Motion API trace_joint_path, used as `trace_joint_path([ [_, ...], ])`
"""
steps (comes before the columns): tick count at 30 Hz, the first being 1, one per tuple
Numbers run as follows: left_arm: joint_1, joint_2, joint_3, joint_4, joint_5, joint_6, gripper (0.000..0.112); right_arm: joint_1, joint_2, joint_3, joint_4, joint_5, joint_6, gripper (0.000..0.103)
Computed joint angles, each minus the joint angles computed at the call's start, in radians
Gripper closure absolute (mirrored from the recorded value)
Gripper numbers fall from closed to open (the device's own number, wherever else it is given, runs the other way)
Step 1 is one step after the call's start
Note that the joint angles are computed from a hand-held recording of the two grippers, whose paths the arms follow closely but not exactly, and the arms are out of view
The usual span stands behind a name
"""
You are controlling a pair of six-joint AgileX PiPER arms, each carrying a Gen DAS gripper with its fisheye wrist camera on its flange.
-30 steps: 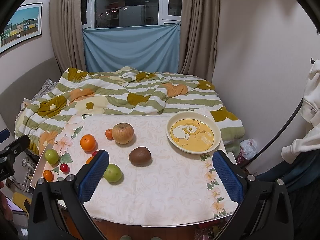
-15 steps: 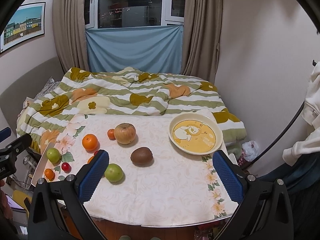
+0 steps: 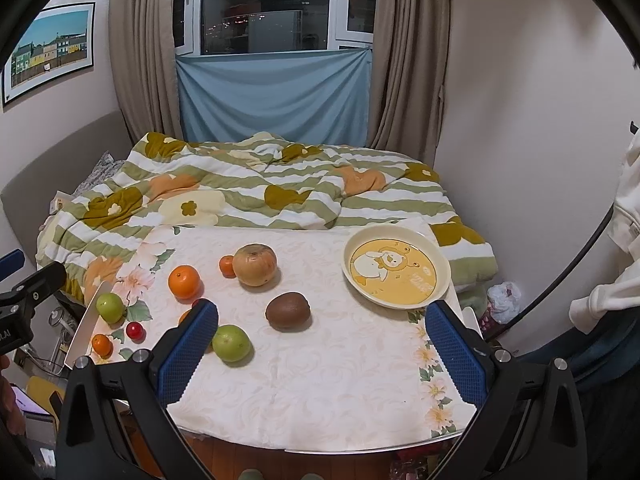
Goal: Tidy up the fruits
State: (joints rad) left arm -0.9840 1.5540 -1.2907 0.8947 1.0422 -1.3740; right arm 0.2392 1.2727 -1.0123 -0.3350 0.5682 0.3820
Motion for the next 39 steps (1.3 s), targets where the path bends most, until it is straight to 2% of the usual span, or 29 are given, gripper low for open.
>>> trace_joint_path([
  [19,0.002,0.002,0.004,0.004,-0.007,-0.006,0.009,0.0,0.0,0.0,-0.01,0.0,0.005,0.0],
  [27,-0.023,0.004,-0.013,0.0,0.022,-0.01,0.009,0.007,-0.002,0.002,-0.019,0.002,0.018,0.0],
  [28,0.003,0.003,0.002,0.002,-0.007,-0.003,0.009,0.008,-0.001,0.002,-0.02,0.0,0.02,0.0],
  [37,-0.008,-0.002,-0.007,-0.003,0.008,-0.001,0.009,0.011,-0.001,0.001,-0.021,0.003,0.022,0.0],
  [39,0.006,-0.002,0.006,-0.005,-0.01,-0.007,0.009,0.011,-0.002,0.003,-0.023,0.0,0.022,0.0],
])
